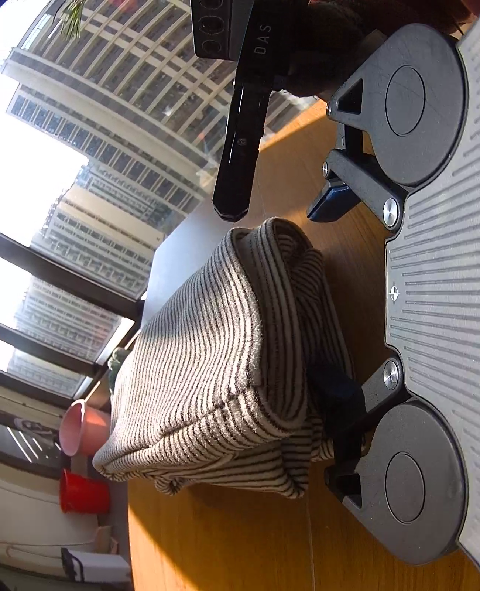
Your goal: Fold clothes
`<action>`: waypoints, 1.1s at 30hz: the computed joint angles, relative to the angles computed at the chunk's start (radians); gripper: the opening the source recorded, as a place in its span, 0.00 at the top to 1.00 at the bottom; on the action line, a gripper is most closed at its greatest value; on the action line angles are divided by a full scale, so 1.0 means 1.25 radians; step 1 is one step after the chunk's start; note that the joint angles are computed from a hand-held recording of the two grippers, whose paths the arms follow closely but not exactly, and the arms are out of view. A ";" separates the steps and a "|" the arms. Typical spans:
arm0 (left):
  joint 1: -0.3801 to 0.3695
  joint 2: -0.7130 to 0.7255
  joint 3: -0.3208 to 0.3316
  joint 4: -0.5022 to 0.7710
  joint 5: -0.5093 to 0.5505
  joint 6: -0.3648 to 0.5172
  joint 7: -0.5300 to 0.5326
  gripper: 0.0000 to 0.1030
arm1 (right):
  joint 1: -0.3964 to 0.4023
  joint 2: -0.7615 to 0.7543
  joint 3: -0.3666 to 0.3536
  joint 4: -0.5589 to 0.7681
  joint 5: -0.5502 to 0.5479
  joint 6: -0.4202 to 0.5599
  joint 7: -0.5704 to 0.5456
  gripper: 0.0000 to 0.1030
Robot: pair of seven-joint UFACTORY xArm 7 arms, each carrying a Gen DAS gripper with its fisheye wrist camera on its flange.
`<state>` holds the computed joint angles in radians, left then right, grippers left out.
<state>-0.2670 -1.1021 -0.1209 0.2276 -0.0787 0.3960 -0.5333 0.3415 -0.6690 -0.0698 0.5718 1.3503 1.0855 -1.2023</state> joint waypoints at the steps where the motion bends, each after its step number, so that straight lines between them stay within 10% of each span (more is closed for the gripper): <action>1: 0.001 -0.006 0.005 0.006 0.002 0.013 0.004 0.13 | -0.004 -0.004 0.018 -0.004 -0.012 -0.022 0.002 1.00; 6: -0.005 -0.032 0.010 0.028 -0.002 0.068 0.010 0.14 | 0.012 -0.008 0.012 -0.013 -0.040 -0.050 0.023 0.95; 10: -0.062 -0.139 0.043 0.033 -0.038 0.065 0.047 0.12 | -0.008 -0.038 -0.016 -0.005 -0.026 -0.063 0.009 0.36; 11: -0.051 -0.157 0.037 0.040 -0.040 0.047 0.044 0.09 | -0.009 -0.026 -0.016 0.006 -0.024 -0.070 0.019 0.35; 16: 0.174 -0.091 -0.018 0.118 0.005 0.044 -0.054 0.05 | -0.009 0.062 -0.009 0.066 -0.017 -0.087 0.085 0.21; 22: 0.216 0.115 0.017 0.161 0.038 0.090 -0.063 0.08 | 0.008 0.152 0.080 0.095 -0.078 -0.187 0.156 0.19; 33: 0.251 0.077 0.060 0.048 0.033 -0.050 -0.033 0.24 | 0.102 0.277 0.139 0.194 -0.095 -0.279 0.095 0.29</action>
